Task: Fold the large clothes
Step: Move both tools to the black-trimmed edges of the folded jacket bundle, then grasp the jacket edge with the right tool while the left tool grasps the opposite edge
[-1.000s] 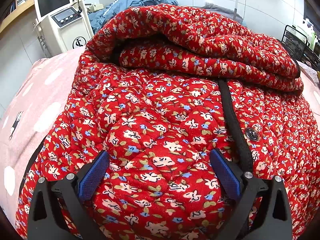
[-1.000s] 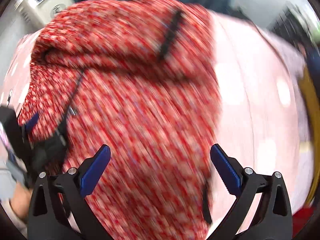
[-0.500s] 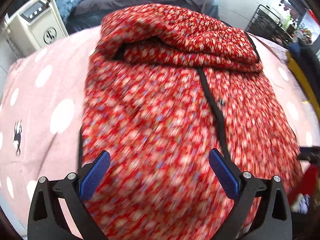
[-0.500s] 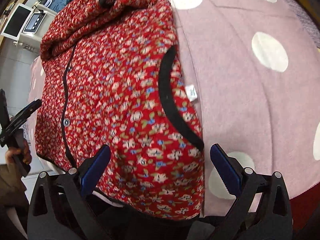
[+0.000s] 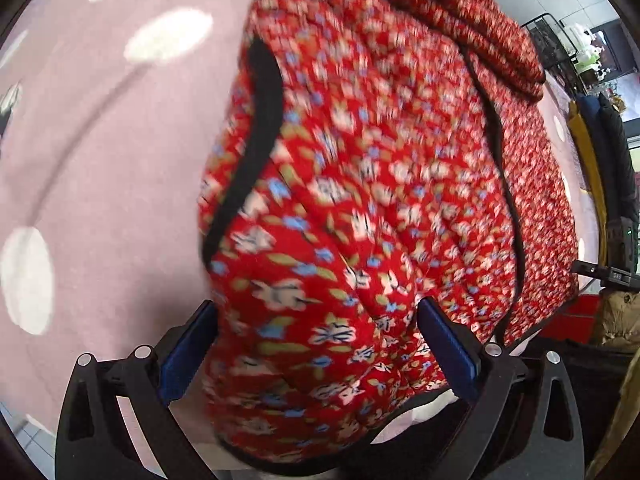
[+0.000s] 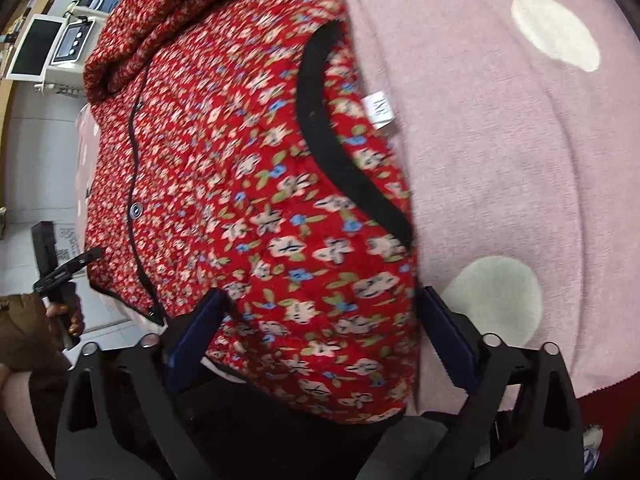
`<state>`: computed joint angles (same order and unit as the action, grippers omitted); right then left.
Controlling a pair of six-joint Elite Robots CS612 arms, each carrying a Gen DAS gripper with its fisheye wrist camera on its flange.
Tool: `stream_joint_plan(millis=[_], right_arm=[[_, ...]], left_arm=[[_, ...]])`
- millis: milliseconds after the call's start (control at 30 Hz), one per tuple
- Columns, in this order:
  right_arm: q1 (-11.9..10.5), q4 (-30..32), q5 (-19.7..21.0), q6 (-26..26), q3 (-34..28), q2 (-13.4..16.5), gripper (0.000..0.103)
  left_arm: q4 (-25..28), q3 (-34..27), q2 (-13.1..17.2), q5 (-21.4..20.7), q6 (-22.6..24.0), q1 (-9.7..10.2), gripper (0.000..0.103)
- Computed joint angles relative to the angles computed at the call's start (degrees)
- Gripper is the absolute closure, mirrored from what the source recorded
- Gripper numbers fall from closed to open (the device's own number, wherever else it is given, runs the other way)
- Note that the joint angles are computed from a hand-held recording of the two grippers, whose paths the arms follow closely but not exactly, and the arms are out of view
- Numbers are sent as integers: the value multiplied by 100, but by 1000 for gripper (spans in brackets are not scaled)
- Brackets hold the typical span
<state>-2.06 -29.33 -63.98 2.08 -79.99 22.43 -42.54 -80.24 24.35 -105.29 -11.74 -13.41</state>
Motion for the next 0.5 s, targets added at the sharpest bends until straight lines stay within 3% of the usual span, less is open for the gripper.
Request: stream_joint_plan(millis=[167,300,400,500], right_arm=[[49,29,-155,20,23,11,20],[75,52,-175,-40,131,-57,36],[115,45,-229,-51,233,-103,48],[190,-24,-124,-119,384,-202,68]], left_arm=[[10,120,-41,21,-286,-13,7],[40,266,-147,-138,-388,30,10],[236,382,-258,180,-171,-42,18],[244,390,-319,145,-229,-92,32]])
